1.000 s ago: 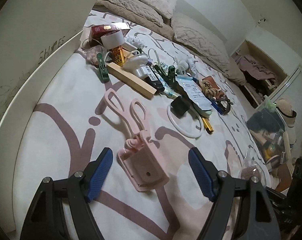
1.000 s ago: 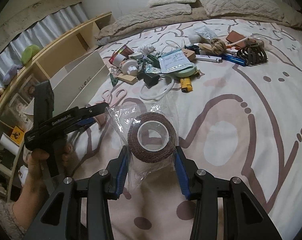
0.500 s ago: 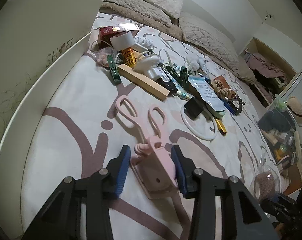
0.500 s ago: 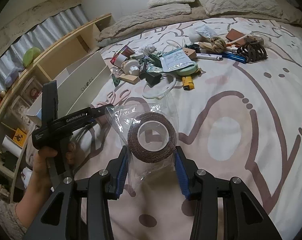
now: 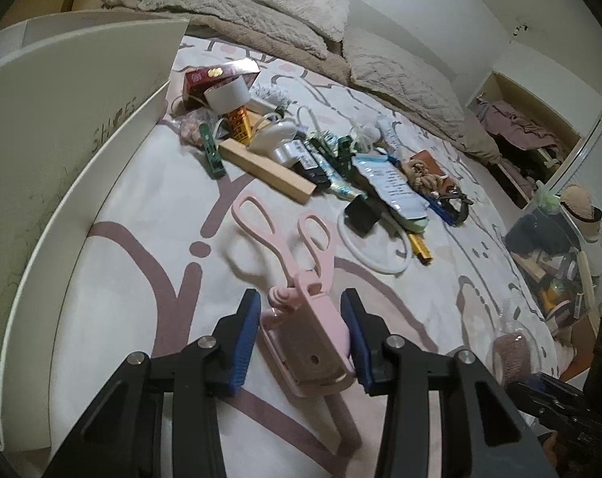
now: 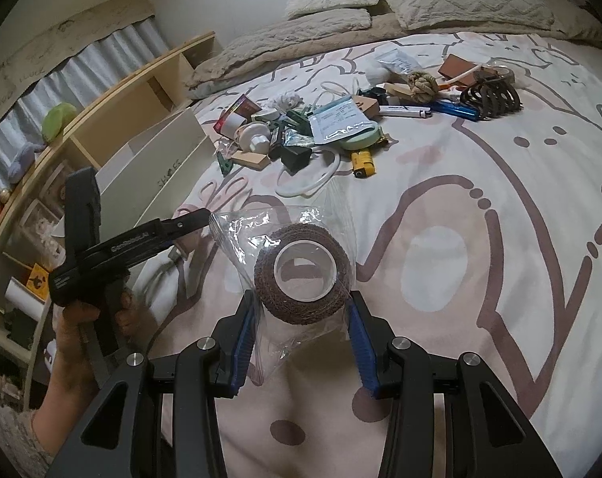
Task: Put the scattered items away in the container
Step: 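Carry the pink clip with the left tool toward the shoe box while the right tool carries the tape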
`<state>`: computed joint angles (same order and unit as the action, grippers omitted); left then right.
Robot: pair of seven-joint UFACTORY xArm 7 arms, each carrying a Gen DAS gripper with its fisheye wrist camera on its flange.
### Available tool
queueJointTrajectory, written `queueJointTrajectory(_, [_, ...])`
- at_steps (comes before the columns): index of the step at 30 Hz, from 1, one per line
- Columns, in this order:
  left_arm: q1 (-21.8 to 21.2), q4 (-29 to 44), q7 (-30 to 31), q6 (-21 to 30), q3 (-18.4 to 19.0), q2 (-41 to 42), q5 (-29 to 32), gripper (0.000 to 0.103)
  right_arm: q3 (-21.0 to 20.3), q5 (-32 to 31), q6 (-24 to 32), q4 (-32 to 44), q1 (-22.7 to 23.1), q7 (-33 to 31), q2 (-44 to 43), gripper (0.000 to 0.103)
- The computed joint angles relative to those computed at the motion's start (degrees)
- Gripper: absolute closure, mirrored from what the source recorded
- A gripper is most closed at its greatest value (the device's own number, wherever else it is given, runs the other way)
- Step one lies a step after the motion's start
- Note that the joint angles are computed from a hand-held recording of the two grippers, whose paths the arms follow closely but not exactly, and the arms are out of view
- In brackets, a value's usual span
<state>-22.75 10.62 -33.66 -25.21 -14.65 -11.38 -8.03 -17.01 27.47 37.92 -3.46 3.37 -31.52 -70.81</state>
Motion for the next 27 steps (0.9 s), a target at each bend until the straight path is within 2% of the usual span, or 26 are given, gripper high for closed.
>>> queueJointTrajectory(4, [0.4,-0.7,0.2,0.8,-1.3,-3.2,-1.1,0.061,-0.3,0.2,0.2,0.2,-0.5,-0.1,-0.4,0.058])
queueJointTrajectory(9, [4.7,-0.7,3.5,3.5,-8.9,-8.4,-7.0,0.061,0.1,0.4,-0.6,1.0,0.0,0.3,-0.9,0.058])
queueJointTrajectory(11, [9.2,-0.3,4.5,5.7,-15.1,-11.2,-10.0,0.061,0.1,0.6,-1.4,1.5,0.7,0.4,-0.6,0.058])
queueJointTrajectory(12, [10.5,-0.3,4.4,6.7,-16.7,-12.7,-10.1,0.061,0.1,0.7,-1.9,1.9,1.2,0.4,-0.3,0.058])
queueJointTrajectory(17, [11.6,-0.4,2.4,10.0,-16.7,-18.2,-6.7,0.061,0.1,1.8,-5.8,4.5,5.4,0.7,2.1,0.058])
queueJointTrajectory(27, [13.6,0.9,0.0,14.8,-12.2,-24.1,1.4,0.061,0.0,3.9,-14.7,9.8,15.9,1.8,8.8,0.058])
